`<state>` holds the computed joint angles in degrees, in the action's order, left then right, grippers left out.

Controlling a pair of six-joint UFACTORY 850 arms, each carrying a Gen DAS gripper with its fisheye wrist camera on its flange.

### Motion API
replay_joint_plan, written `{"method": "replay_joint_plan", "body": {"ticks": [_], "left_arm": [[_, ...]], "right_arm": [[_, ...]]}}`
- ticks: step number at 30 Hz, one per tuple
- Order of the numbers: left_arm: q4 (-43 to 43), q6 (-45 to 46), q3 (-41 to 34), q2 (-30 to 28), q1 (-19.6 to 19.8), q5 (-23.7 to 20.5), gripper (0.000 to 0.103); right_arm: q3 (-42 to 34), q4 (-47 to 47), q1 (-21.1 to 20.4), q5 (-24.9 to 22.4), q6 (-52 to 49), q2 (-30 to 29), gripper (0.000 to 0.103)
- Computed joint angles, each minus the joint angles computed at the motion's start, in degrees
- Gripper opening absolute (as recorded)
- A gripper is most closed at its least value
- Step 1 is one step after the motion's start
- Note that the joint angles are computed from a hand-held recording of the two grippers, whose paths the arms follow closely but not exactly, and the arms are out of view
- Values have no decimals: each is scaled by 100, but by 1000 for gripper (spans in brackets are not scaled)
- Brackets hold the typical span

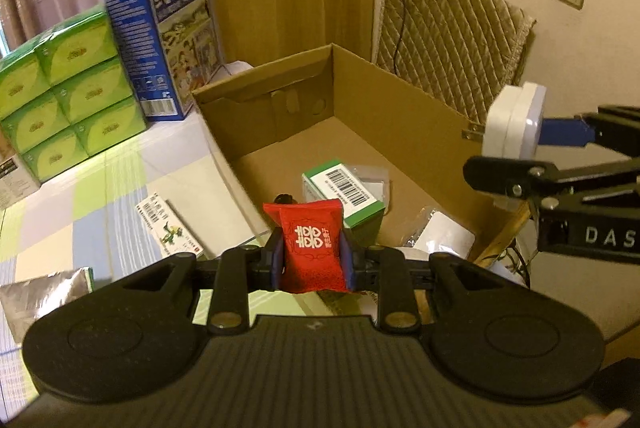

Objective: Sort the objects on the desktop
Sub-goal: 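Open the left tool to drop the red packet into the box while the right tool releases the night-light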

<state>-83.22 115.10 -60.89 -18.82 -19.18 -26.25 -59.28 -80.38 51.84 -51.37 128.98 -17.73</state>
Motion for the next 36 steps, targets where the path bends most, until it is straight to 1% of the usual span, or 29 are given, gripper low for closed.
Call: {"method": "replay_joint_plan", "body": {"ticks": [11,14,20,23,24,25,31,36], "left_arm": [[314,-527,-328,-325,-208,-154,23],[374,-733,-416,-415,-197,-255,23],[318,-803,-505,-487,-162,-379,24],[270,-824,-527,-488,-145,-409,28],[255,-828,-529,-485,-135,-423,32],[229,-814,-531,-481,-123,-442,33],[93,-734,-485,-418,-30,-474,33],[77,-742,-448,-372,54,-501,33]], "right_arm": [[123,-19,-182,82,18,82,63],[124,-25,-218,117,-2,82,63],[90,-38,-261,198,-9,47,63],[68,-46,-284,253,-1,23,63],[58,-43,-294,272,2,15,63],[51,-44,-301,283,1,9,63],[0,-84,-339,379,3,-31,63],[-62,-87,-387,548,46,-89,63]]}}
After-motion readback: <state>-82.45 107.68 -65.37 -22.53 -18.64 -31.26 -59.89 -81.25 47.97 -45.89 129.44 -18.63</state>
